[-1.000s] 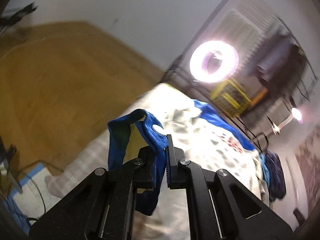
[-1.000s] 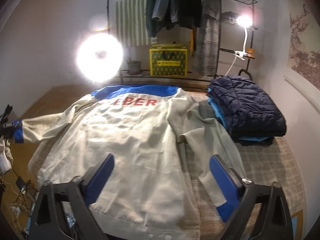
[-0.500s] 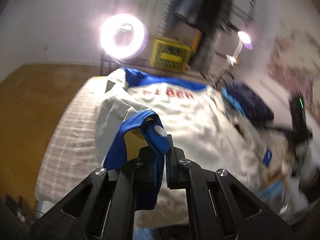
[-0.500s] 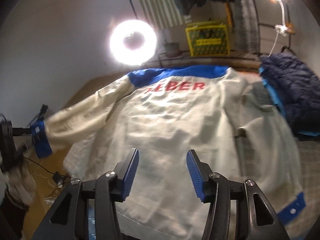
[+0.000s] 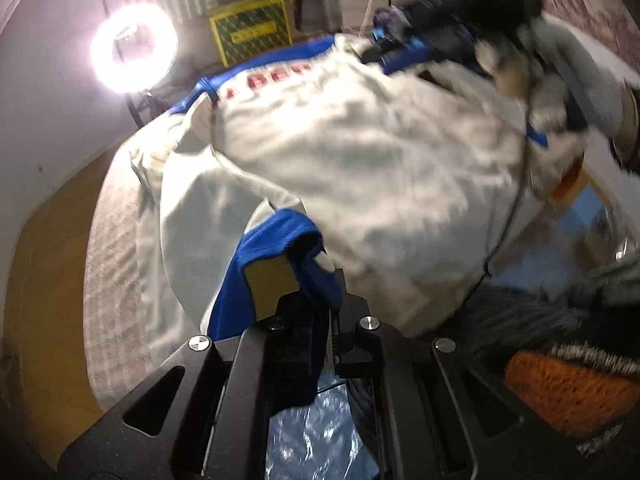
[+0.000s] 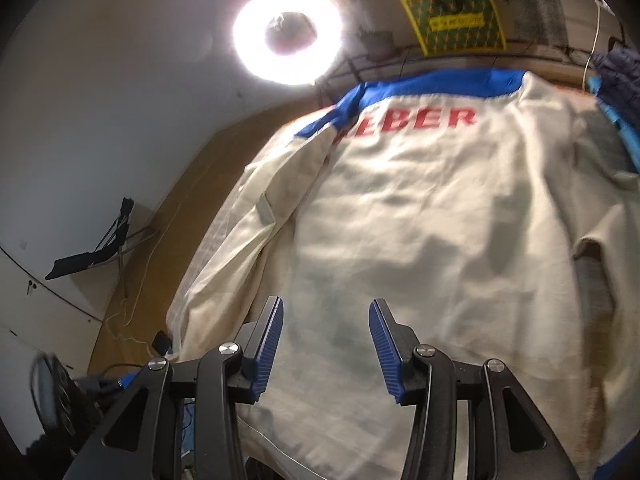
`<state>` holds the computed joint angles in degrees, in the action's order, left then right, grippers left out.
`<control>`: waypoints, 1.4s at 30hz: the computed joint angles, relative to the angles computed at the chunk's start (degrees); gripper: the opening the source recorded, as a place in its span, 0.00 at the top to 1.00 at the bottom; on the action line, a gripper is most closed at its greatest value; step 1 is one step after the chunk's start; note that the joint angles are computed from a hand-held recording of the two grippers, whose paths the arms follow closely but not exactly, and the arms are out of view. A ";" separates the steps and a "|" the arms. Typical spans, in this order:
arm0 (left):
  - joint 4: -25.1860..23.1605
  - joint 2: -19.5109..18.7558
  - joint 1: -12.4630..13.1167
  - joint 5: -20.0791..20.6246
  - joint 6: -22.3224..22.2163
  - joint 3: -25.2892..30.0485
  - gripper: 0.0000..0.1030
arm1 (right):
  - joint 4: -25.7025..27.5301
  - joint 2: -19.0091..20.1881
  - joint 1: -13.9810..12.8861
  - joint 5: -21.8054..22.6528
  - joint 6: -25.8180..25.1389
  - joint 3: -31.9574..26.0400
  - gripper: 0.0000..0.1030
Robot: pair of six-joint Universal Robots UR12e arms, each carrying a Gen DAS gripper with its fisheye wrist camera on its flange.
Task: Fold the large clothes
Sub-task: 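Lift the sleeve with the left tool while the right tool pinches the jacket side edge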
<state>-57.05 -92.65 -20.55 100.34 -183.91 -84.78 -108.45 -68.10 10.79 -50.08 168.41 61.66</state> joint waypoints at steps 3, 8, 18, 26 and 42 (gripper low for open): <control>-1.09 0.99 -0.08 -2.38 -1.70 -1.31 0.96 | 2.52 1.67 1.19 -0.08 -1.28 -1.96 0.51; -0.65 4.74 0.31 -7.70 -8.59 -4.15 0.91 | 5.32 3.70 2.80 0.41 -3.80 -4.68 0.44; 12.99 8.92 11.79 -21.13 -38.01 -13.71 0.78 | 16.12 9.30 6.00 3.67 -5.07 -11.06 0.42; 22.37 6.44 15.12 -30.30 -49.27 -17.56 0.79 | 25.15 11.00 6.59 11.20 -6.23 -11.94 0.97; 23.57 5.95 12.86 -28.31 -51.68 -16.80 0.80 | 16.38 6.52 4.80 -4.67 -8.31 -8.15 0.94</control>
